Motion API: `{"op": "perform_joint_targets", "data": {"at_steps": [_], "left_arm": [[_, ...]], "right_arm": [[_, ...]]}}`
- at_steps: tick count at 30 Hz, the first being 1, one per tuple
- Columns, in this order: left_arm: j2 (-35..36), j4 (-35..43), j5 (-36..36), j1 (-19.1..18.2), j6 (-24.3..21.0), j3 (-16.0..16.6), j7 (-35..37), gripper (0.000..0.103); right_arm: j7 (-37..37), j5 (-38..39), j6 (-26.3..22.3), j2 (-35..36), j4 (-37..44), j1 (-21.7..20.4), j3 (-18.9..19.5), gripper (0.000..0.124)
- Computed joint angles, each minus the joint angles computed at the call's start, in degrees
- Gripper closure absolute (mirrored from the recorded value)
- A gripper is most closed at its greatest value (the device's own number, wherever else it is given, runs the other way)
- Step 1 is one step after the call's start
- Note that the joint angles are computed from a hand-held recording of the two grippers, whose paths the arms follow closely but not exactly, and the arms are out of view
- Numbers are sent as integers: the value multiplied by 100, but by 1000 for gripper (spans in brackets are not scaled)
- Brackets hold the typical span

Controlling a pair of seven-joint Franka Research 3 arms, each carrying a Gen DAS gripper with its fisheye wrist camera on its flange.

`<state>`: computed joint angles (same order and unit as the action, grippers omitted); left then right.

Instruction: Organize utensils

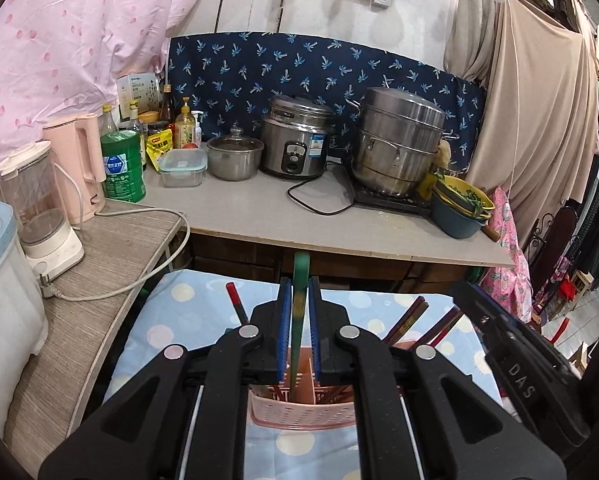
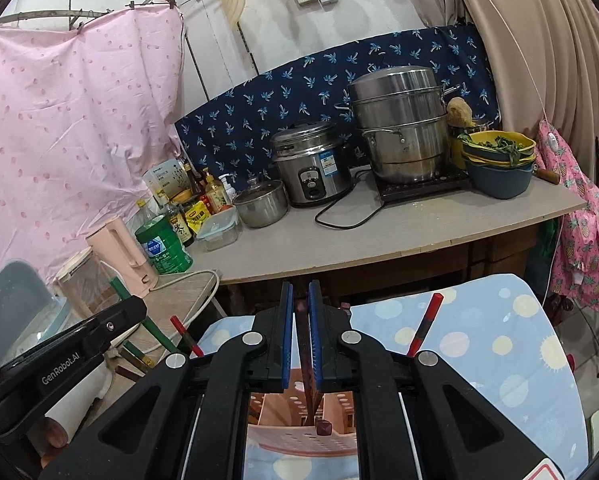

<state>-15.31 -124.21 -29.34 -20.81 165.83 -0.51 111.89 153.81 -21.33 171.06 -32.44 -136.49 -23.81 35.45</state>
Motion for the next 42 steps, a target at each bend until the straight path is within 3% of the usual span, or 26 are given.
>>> {"op": "perform_joint_targets", "data": {"at_steps": [2, 16, 20, 42], "left_arm": [[-46, -85, 3, -10, 83, -3, 53, 84], [-474, -613, 731, 25, 192, 21, -572, 76], [-703, -865, 1071, 44, 274, -2, -851, 69], [-1793, -2018, 2392, 21, 44, 183, -1808, 66]], "right_arm": [[27, 5, -18, -74, -43, 12, 5, 114], [-174, 95, -335, -646, -292, 399, -77, 112], [-243, 197, -437, -798, -410, 616, -141, 108], [-152, 294, -1412, -1588, -988, 1541, -215, 103]]}}
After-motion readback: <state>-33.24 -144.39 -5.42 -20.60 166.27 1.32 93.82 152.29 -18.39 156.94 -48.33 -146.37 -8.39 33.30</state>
